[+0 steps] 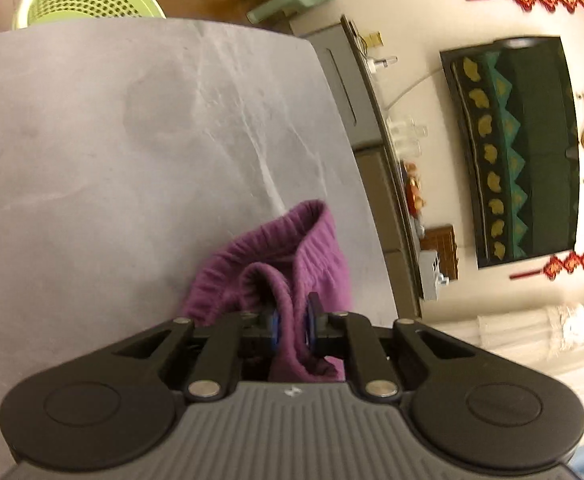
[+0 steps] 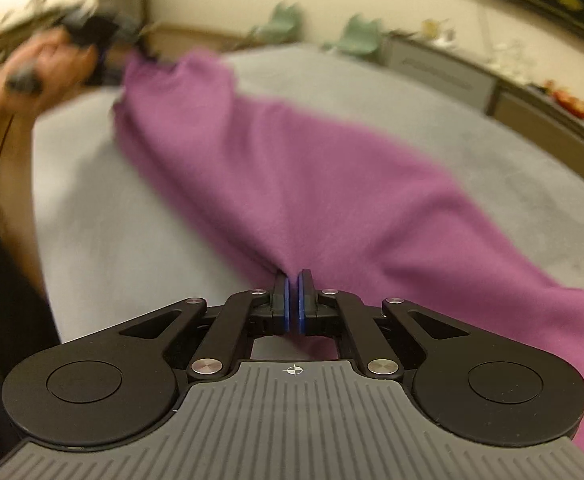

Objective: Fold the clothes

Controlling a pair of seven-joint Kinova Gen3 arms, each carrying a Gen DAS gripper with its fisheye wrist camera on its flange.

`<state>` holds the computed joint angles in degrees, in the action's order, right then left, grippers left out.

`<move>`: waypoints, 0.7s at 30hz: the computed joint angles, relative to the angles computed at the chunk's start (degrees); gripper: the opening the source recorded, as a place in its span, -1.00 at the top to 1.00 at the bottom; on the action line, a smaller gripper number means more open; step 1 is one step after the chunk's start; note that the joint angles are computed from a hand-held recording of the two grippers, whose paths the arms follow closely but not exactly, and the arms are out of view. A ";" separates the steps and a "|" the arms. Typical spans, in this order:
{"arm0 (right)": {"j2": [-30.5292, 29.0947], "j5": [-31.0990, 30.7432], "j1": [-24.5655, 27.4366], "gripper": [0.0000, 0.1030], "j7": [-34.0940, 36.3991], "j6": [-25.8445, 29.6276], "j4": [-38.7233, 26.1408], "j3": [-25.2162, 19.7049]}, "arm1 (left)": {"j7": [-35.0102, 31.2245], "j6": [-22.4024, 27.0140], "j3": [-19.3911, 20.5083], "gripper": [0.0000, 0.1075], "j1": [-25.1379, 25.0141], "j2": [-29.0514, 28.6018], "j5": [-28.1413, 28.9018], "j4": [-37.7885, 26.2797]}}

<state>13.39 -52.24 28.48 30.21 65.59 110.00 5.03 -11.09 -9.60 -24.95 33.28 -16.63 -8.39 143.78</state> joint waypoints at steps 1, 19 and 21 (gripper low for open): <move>0.36 0.65 0.17 0.66 -0.18 1.11 -0.41 0.07 | -0.51 0.53 1.68 0.67 -1.52 -0.52 0.50 0.10; 12.02 -5.89 -31.19 -0.14 -39.20 3.45 -23.43 13.80 | -23.18 25.74 28.56 0.73 -23.66 -3.00 9.03 -11.93; 13.19 -1.48 -33.11 0.00 -38.75 7.81 -25.41 15.93 | -26.79 26.54 26.77 0.73 -21.75 -3.74 10.72 -11.67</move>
<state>26.58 -53.73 -4.62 -8.55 73.39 84.59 20.96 -37.89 16.94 1.82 11.54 -20.38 2.33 132.11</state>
